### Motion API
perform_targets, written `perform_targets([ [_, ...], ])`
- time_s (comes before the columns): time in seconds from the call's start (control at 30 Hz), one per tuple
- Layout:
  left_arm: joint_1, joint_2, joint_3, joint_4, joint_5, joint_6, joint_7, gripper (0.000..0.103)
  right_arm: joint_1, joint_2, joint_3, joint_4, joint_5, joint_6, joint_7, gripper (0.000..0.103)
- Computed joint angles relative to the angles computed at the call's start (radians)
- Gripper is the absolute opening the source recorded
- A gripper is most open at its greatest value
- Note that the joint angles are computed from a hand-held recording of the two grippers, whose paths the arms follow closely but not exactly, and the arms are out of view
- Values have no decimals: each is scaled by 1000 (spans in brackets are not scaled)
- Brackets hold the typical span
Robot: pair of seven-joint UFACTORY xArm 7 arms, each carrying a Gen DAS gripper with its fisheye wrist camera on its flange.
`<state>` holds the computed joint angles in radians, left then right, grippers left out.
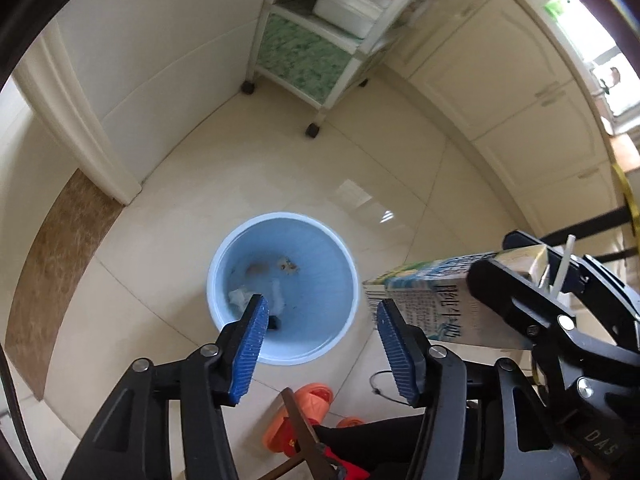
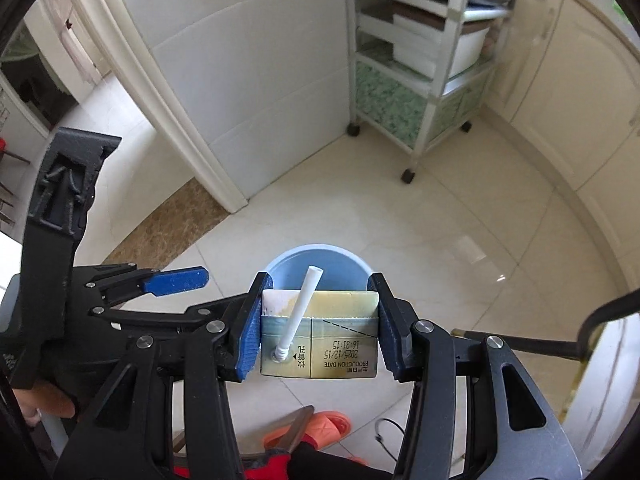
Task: Collect trash
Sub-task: 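Open both grippers over the blue bin, dropping ginger and carton in, then move both tools back toward the table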
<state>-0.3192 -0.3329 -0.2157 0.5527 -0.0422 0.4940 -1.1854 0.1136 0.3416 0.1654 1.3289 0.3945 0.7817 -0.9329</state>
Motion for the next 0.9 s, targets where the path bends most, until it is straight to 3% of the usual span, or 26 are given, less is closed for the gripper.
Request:
perform_targets([
  [0.13, -6, 14, 26, 3, -40, -1, 25, 54, 11, 11, 5, -9, 0, -13, 17, 47],
  [0.3, 1, 3, 16, 7, -36, 11, 13, 54, 13, 4, 7, -14, 1, -17, 37, 55],
  [0.53, 0, -45, -16, 1, -2, 30, -17, 54, -1, -30, 0, -26, 19, -7, 37, 58],
  [0.73, 17, -102, -79, 51, 97, 71, -81, 54, -33, -125, -23, -65, 70, -18, 16, 64],
  [0.9, 53, -87, -184, 219, 288, 161, -163, 55, -82, -272, -78, -113, 190, -49, -53, 77],
])
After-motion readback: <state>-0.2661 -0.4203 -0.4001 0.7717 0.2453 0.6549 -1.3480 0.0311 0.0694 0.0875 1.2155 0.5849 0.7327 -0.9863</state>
